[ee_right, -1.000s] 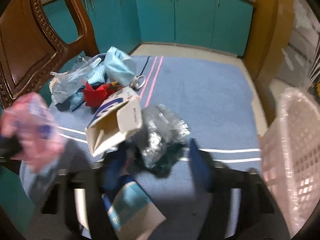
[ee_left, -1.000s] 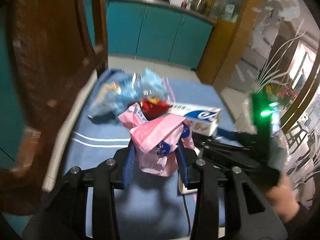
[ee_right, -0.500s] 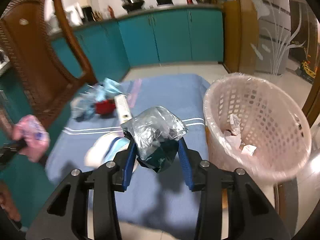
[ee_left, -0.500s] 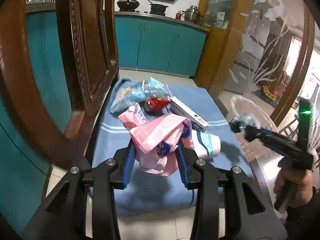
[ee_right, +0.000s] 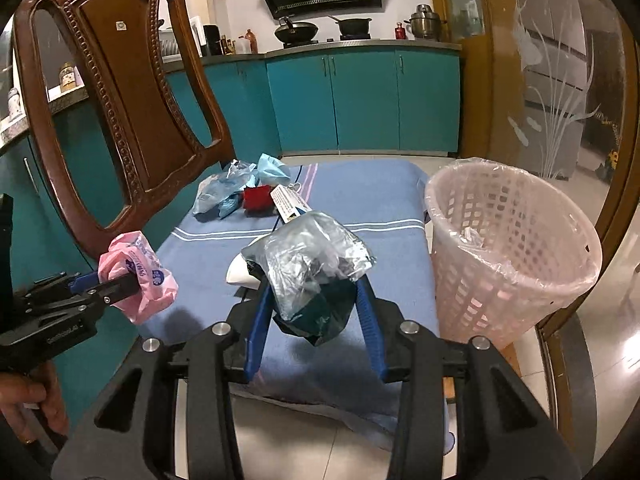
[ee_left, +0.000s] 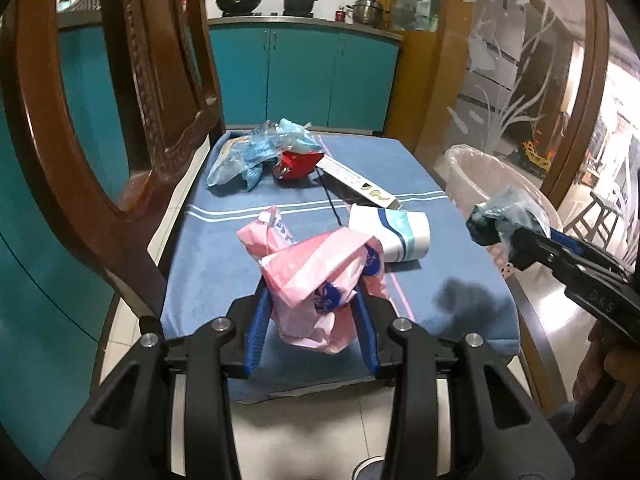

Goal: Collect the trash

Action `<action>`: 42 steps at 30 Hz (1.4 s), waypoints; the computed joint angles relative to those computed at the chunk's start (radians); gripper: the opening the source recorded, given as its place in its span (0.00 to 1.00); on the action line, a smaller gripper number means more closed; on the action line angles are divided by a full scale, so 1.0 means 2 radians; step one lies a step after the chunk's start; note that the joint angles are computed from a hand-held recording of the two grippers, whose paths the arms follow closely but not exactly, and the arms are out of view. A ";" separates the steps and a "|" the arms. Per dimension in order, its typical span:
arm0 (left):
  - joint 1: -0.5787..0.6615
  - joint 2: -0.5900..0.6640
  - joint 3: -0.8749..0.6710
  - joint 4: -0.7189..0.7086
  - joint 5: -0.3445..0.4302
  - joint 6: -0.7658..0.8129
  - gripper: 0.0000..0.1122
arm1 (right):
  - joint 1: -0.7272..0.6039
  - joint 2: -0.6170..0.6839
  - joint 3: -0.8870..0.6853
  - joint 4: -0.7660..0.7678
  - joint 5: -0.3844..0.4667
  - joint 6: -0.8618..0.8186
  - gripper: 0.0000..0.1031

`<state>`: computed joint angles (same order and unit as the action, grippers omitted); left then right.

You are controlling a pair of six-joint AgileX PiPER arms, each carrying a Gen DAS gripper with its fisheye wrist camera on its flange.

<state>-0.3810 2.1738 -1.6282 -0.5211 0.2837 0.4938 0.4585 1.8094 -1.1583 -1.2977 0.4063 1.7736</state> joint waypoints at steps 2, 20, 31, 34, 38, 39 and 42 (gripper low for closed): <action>0.005 0.002 -0.003 -0.010 0.004 0.003 0.35 | -0.001 0.001 0.001 0.001 -0.003 0.000 0.40; 0.007 0.002 0.001 -0.017 -0.006 0.008 0.36 | 0.000 0.005 0.000 0.004 -0.003 -0.002 0.40; 0.005 0.005 -0.003 0.012 -0.010 -0.022 0.37 | -0.001 0.009 -0.004 0.015 -0.006 -0.014 0.40; 0.005 0.006 -0.004 0.018 -0.010 -0.027 0.37 | 0.001 0.011 -0.005 0.016 -0.004 -0.015 0.40; 0.005 0.007 -0.006 0.020 -0.009 -0.029 0.37 | 0.002 0.012 -0.006 0.020 -0.004 -0.019 0.40; 0.005 0.007 -0.007 0.024 -0.008 -0.033 0.37 | 0.001 0.013 -0.007 0.024 -0.005 -0.024 0.40; 0.004 0.008 -0.007 0.028 -0.008 -0.038 0.37 | 0.001 0.014 -0.008 0.028 -0.005 -0.029 0.40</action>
